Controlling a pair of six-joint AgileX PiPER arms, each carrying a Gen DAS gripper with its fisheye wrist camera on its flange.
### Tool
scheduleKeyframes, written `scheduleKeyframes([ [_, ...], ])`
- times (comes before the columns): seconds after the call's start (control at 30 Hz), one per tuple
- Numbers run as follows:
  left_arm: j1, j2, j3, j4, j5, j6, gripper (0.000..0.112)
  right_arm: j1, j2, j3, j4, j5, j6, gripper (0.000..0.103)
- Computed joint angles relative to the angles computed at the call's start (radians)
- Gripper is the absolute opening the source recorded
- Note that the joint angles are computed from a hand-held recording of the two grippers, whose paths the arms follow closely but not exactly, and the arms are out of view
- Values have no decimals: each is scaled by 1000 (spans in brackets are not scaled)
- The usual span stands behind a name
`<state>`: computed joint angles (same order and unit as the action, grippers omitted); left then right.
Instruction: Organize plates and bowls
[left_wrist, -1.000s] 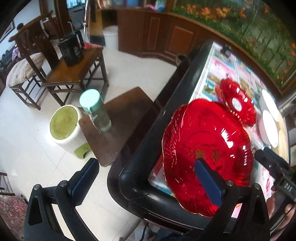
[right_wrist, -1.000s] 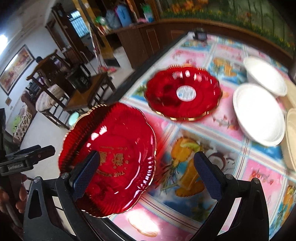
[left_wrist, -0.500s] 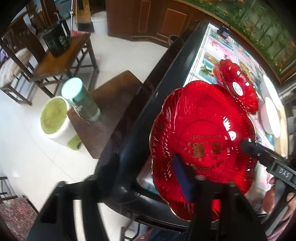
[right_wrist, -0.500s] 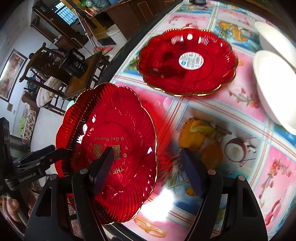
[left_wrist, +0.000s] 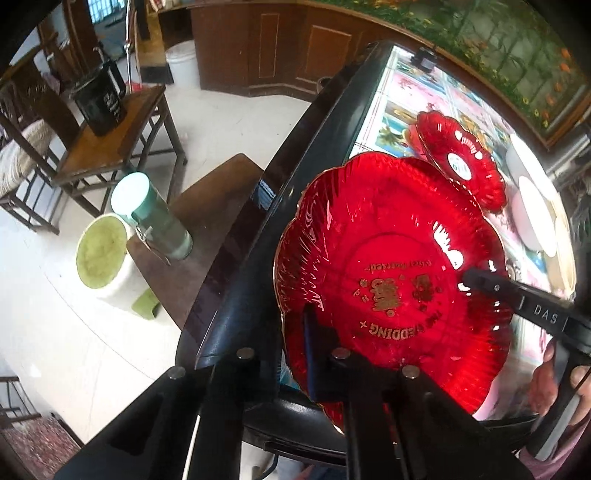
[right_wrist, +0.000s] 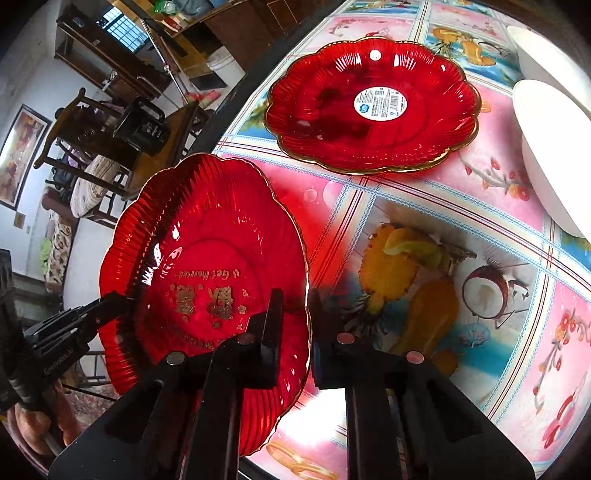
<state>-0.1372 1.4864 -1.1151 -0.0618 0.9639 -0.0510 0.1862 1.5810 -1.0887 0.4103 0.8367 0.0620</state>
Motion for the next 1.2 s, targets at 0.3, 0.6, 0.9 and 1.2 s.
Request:
scheduleKeyframes([
  [0.3,-53,-68,15,6,31,1,10,-39,-144,96,-11,-10,-36,10],
  [0.6,-201,-52,69,40,19,-52,13,-173,-290,241,13,23,-122,10],
  [0.9,-220,-94,92,76,20,-103,27,-331,-263,267,202,87,-379,20],
  [1.2,-184,-206,60,138,64,-122,46,-524,-305,277,406,147,-588,34],
])
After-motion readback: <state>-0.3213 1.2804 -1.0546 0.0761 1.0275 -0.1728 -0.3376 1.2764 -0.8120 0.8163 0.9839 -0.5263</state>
